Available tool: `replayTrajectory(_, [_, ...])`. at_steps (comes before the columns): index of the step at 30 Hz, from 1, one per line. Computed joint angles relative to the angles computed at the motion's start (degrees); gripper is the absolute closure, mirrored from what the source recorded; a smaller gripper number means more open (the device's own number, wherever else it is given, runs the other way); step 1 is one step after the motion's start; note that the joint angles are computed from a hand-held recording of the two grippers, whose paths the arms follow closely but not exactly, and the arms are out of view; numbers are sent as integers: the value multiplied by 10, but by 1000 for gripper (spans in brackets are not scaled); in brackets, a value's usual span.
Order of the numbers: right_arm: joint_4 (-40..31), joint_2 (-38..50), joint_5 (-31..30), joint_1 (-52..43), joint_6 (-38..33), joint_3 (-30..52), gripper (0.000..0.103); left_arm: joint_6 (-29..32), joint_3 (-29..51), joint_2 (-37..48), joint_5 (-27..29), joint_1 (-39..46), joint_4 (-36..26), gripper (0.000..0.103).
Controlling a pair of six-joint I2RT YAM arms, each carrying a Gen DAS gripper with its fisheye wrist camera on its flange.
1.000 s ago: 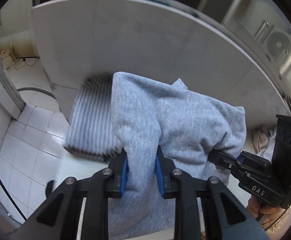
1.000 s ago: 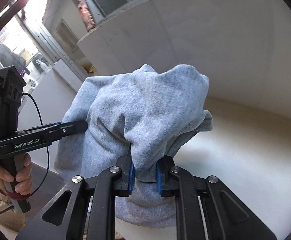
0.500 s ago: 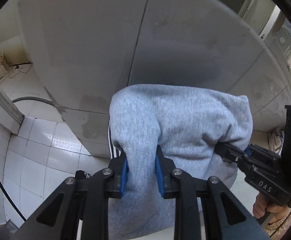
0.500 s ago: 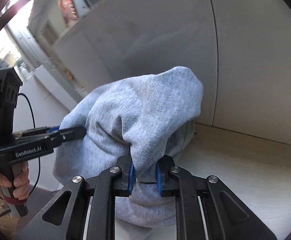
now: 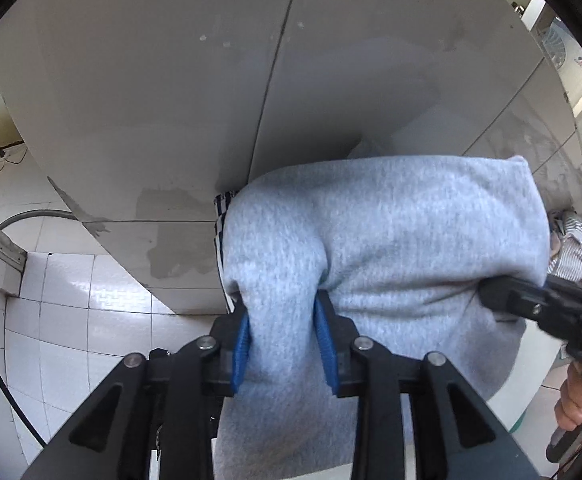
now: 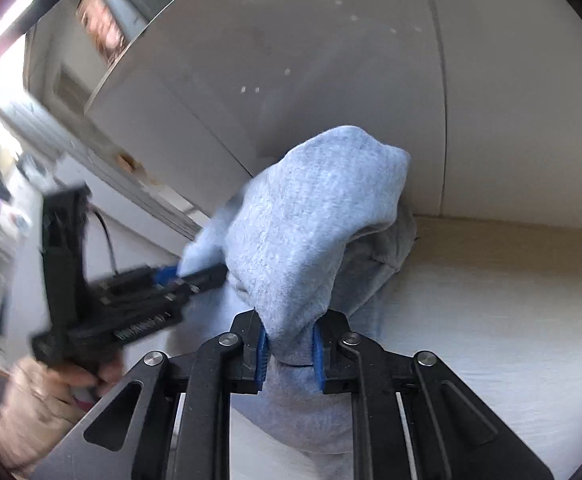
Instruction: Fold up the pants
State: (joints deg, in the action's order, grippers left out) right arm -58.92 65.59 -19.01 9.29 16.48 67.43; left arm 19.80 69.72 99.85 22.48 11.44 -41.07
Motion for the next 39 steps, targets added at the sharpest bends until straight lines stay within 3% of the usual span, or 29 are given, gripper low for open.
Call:
replayTrajectory(2, [1, 6, 32, 12, -7, -10, 85, 4, -5, 1, -3, 3, 4, 71])
replayTrajectory(7, [33, 55, 28, -3, -4, -54, 82, -2, -4, 11, 8, 13, 1, 70])
replayTrajectory(11, [37, 49, -18, -36, 25, -74, 74, 12, -8, 13, 5, 19, 4, 64])
replayTrajectory(15, [15, 32, -61, -108, -21, -90, 59, 27, 3, 28, 1, 19, -10, 55])
replayTrajectory(19, [-3, 27, -96, -161, -63, -125, 58, 11, 19, 55, 25, 26, -33, 54])
replayTrajectory(22, [12, 20, -79, -145, -64, -137, 58, 16, 7, 51, 20, 22, -15, 61])
replayTrajectory(23, [22, 10, -65, -120, -50, -142, 58, 20, 4, 45, 17, 18, -15, 76])
replayTrajectory(24, [23, 2, -59, -117, -57, -144, 63, 22, -2, 35, 9, 13, -11, 79])
replayTrajectory(27, [34, -20, -45, -79, -29, -145, 80, 30, -20, 1, 3, 3, -3, 83])
replayTrajectory(31, [39, -77, -72, -80, -15, -167, 83, 34, -12, -50, 43, 3, -46, 84])
replayTrajectory(36, [-15, -155, -146, -179, -59, -167, 83, 50, 4, -139, 90, -31, -102, 84])
replayTrajectory(39, [-116, -186, -234, -323, -178, -144, 83, 42, 11, -185, 93, -72, -122, 84])
